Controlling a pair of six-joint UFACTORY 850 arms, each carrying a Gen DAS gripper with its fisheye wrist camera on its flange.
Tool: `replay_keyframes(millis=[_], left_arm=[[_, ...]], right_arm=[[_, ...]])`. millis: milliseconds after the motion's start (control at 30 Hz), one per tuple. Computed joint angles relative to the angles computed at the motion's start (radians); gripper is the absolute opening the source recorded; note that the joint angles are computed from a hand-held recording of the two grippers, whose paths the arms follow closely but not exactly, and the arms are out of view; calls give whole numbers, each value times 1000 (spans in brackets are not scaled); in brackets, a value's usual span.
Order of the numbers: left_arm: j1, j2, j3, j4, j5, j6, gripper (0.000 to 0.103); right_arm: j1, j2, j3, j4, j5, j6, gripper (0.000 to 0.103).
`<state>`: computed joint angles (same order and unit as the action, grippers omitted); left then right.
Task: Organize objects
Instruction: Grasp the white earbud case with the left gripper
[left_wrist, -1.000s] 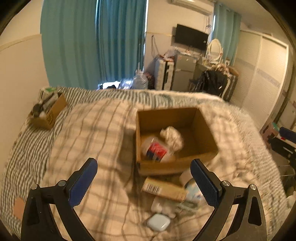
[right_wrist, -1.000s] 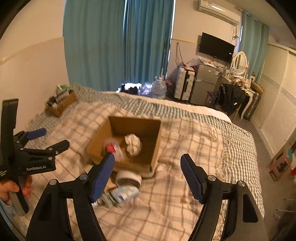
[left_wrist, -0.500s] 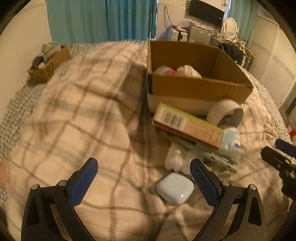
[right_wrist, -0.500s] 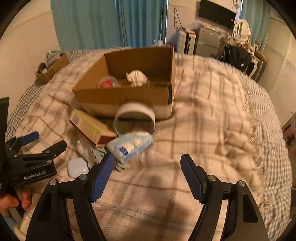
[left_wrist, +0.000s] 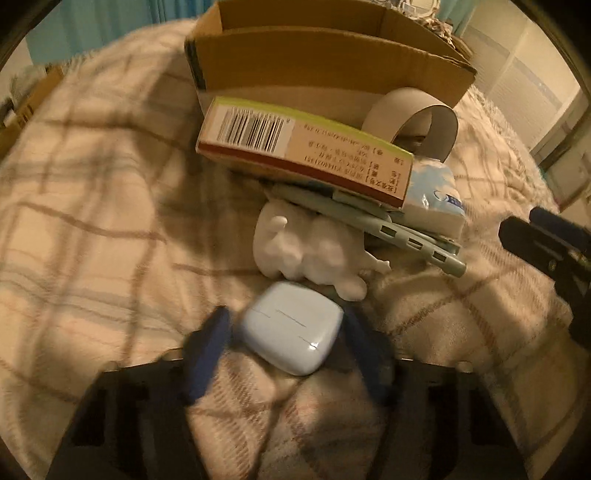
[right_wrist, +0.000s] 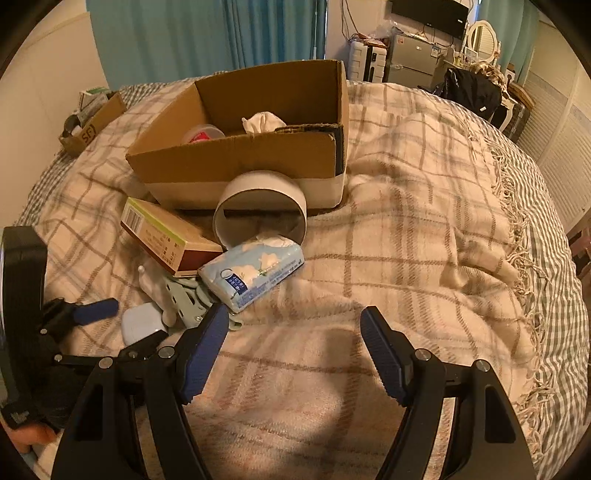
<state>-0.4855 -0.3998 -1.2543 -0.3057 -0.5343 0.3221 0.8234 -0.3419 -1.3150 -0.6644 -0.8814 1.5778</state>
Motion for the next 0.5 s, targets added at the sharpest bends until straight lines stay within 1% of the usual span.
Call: replay_keyframes(millis=[133,233,333,400,500], left_arm=[[2,29,28,-48,16,52,58],[4,66,55,-52,40,50,58],[31,92,61,-95,49,50,58],[60,87,25,-121,27,41,58],[90,93,0,-117,26,12,58]], right_arm=[[4,-2,-5,-5,-11,-4,73],[8,6,-5,-17,-9,-5,73],[14,8,-23,-40,-10,-40,73],[16,-6,-50,-40,-18,-86,73],[17,-41,-114,-45,-16,-183,73]])
